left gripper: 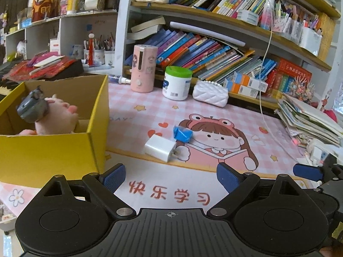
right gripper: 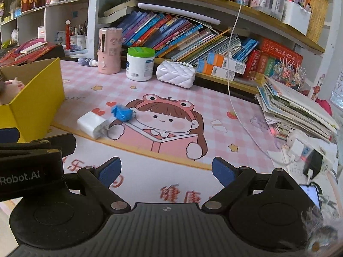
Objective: Organize objects
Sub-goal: 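Reach the left tool to the white charger plug while the right tool approaches the blue item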
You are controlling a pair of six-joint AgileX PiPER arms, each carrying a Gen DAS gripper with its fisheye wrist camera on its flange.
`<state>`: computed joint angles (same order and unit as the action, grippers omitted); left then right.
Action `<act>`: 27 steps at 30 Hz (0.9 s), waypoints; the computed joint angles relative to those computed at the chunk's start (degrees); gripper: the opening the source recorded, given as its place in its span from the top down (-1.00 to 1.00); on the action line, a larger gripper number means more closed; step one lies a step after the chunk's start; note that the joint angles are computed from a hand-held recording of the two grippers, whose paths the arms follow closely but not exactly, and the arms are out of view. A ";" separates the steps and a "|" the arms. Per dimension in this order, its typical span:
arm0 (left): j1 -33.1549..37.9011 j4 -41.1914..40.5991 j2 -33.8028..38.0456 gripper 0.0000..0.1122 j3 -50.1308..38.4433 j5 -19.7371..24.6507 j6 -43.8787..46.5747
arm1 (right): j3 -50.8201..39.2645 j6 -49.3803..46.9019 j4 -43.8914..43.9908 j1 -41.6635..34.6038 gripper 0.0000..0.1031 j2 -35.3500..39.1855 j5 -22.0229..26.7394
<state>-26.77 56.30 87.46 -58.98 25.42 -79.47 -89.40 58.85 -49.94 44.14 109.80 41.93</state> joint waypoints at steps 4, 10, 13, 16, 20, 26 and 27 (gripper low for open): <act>-1.01 1.00 3.52 -0.64 -3.85 2.30 -1.49 | -0.73 -4.34 2.57 -3.11 -0.69 1.09 -3.57; -1.09 0.59 8.93 -0.55 -10.38 5.98 -0.49 | -2.50 -12.15 8.56 -6.97 -0.41 3.18 -8.48; -0.71 -0.28 11.61 -0.55 -13.70 7.79 0.45 | -4.12 -15.30 11.11 -8.48 -0.37 4.69 -9.18; -0.44 -1.02 14.01 -0.50 -16.50 9.09 1.73 | -5.96 -15.63 11.21 -9.79 -0.37 6.29 -9.07; -0.02 -3.15 17.54 -0.42 -20.33 11.00 5.19 | -10.15 -15.96 12.51 -12.14 -0.30 9.14 -7.86; 0.91 -6.85 23.90 -0.42 -26.59 12.76 11.17 | -16.36 -18.97 17.31 -14.82 -0.23 12.73 -6.65; 1.07 -7.09 25.13 -0.42 -27.81 13.15 11.87 | -17.11 -19.75 17.94 -15.04 -0.23 13.15 -6.50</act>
